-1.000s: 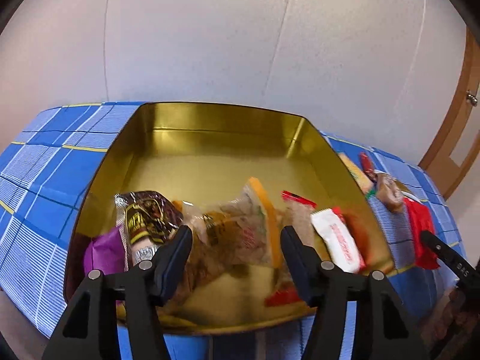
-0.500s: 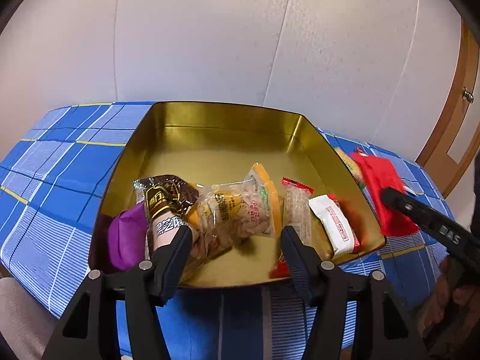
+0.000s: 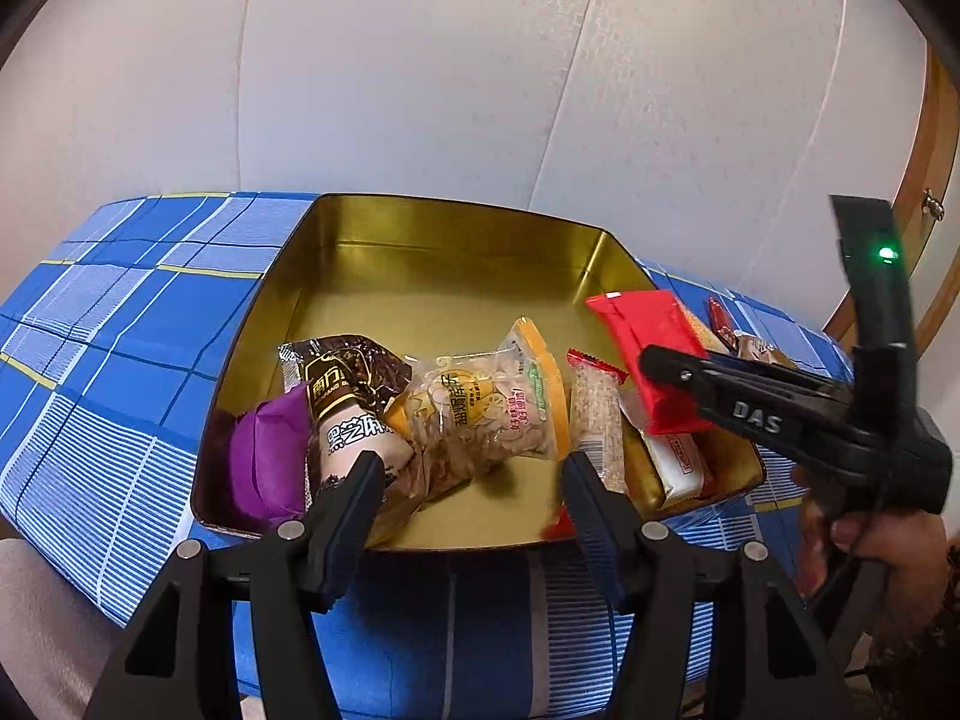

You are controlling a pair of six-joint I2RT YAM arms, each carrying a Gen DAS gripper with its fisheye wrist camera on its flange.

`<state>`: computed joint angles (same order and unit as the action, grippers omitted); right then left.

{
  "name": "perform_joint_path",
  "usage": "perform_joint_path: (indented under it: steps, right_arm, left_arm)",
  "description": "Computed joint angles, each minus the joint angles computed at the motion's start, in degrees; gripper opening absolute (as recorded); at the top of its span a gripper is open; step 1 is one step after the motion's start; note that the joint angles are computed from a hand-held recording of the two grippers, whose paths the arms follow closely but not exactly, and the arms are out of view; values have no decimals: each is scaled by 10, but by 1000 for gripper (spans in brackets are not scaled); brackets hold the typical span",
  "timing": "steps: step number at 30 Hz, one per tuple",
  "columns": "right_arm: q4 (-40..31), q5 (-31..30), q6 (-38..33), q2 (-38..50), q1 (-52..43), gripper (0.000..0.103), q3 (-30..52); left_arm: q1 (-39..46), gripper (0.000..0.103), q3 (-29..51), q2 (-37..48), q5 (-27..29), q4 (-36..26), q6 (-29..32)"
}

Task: Organize snacks
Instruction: 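Lower the red packet into the tray and open the right tool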

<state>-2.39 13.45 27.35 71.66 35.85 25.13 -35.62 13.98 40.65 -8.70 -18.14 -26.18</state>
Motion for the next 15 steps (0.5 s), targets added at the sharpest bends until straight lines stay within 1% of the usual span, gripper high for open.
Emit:
perform_joint_path:
  steps: [3, 4, 5, 8, 10, 13, 15]
  right_arm:
    - [3, -8, -15, 28, -9, 33, 13]
    - [5, -12, -21, 38, -11, 35, 18]
    - [7, -11, -24, 46, -13, 36, 22]
    - [16, -4, -25, 47, -19, 36, 19]
    - [30, -1, -13, 18, -23, 36, -2]
    - [55, -3, 3, -64, -36, 36, -55]
    - [49, -6, 12, -125, -47, 37, -85]
  left_arm:
    - [3, 62, 0, 3, 4, 2, -1]
    - [3, 62, 0, 3, 4, 2, -2]
    - [1, 62, -1, 4, 3, 3, -3]
    - [2, 62, -1, 1, 4, 0, 0]
    - [-3, 62, -3, -3, 0, 1, -4]
    - [-10, 62, -4, -1, -2, 1, -11]
    - [-15, 62, -4, 1, -2, 2, -17]
